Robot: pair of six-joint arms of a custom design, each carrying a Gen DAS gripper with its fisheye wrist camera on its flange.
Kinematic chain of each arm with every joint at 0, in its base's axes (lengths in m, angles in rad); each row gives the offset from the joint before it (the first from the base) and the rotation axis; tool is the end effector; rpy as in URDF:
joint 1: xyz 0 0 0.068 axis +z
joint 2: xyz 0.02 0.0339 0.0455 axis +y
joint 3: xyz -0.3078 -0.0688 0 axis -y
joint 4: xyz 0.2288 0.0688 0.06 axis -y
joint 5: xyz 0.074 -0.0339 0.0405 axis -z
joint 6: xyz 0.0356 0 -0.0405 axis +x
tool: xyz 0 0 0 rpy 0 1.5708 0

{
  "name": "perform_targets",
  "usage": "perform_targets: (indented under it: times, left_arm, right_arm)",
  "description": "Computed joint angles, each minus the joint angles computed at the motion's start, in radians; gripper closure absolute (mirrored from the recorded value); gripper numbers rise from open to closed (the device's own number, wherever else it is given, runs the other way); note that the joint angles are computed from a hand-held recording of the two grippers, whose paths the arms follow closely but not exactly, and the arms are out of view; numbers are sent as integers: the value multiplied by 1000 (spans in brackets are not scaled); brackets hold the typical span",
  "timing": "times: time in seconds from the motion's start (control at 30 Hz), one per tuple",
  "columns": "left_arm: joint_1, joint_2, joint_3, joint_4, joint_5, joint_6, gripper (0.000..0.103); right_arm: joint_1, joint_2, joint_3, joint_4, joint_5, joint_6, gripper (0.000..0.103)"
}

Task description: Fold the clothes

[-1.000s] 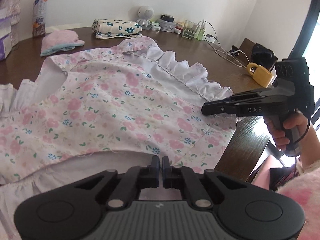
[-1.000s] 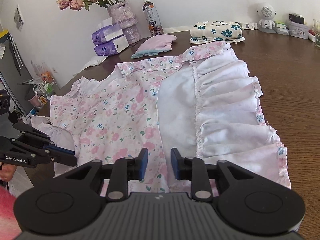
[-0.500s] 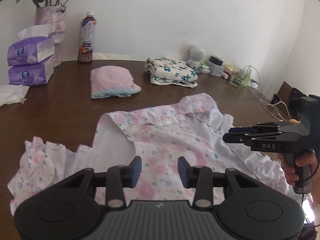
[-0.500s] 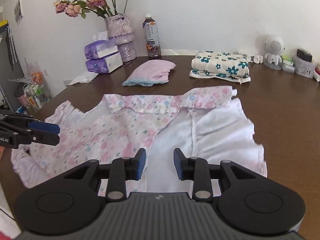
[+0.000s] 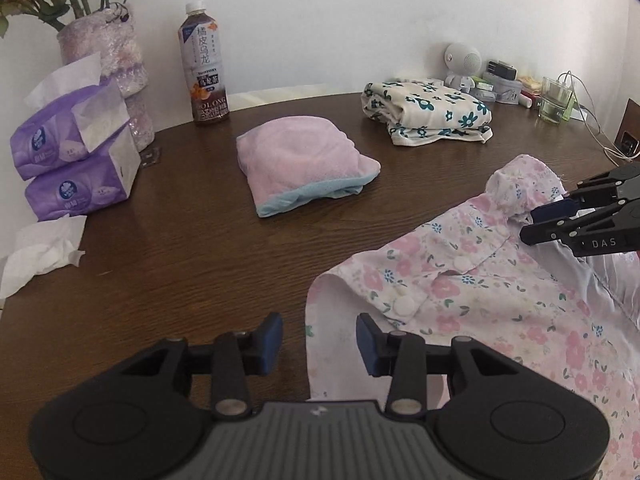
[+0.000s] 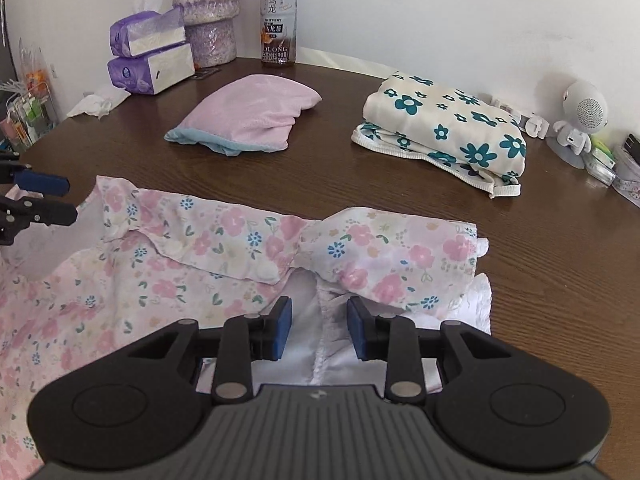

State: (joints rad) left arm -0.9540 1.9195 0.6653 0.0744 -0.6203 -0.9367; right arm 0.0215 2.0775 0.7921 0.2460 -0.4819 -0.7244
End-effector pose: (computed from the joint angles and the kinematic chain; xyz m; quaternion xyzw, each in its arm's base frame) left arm 0.1862 -0.2268 0.1088 -0.0512 0.9346 0.0253 0.3510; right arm 0.3444 0.0239 0.0890 -0.3998 0.8498 0.1284 0.3187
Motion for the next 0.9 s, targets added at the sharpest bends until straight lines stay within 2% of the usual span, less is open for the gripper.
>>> perform_targets:
  times: [0.1,0.13,0.17,0.2,0.23,0.27,0.4,0.47,0.5,0.57,0.63,0.73,0.83,0.9]
  left_arm:
    - [40,15,-35,107,45,62,67]
    - [43,20,-43,133,45,79,73]
    - [46,21,-52,158,45,96,81]
    - [49,21,-65,191,54,106,101]
    - [54,20,-79,227,66,112,102]
    - [43,20,-81,237,43,118,103]
    - [-30,12,-65,222,-121,146,103]
    - [-68,9,-50,210,-232,175,103]
    - [-72,9,-44,209,-250,189,103]
    - [-70,9,-35,218,-256,209,103]
    - [-75,20,-27,232,-274,225,103]
    - [-82,36,-13,237,-310,241,103]
    - [-46,54,-4,246,-259,234,102]
    - [-14,72,6,239,-205,204,98]
  right_arm:
    - [-3,19,44,-41,-16,6,72]
    - [-4,23,51,-46,-20,8,73]
    - [-4,27,57,-49,-24,10,74]
    - [-4,28,57,-46,-27,10,81]
    - [-3,29,54,-39,-28,12,92]
    - [0,27,46,-24,-23,13,97]
    - [12,12,-52,160,-3,25,100]
    - [-4,-8,-125,301,-37,32,100]
    - [-12,-15,-160,371,-54,35,100]
    - [-19,-18,-205,470,-69,19,100]
    - [-14,-12,-219,511,-55,23,100]
    - [-26,-11,-251,597,-90,46,100]
    - [-24,14,-265,688,-76,53,100]
    - [-18,33,-218,633,-52,75,100]
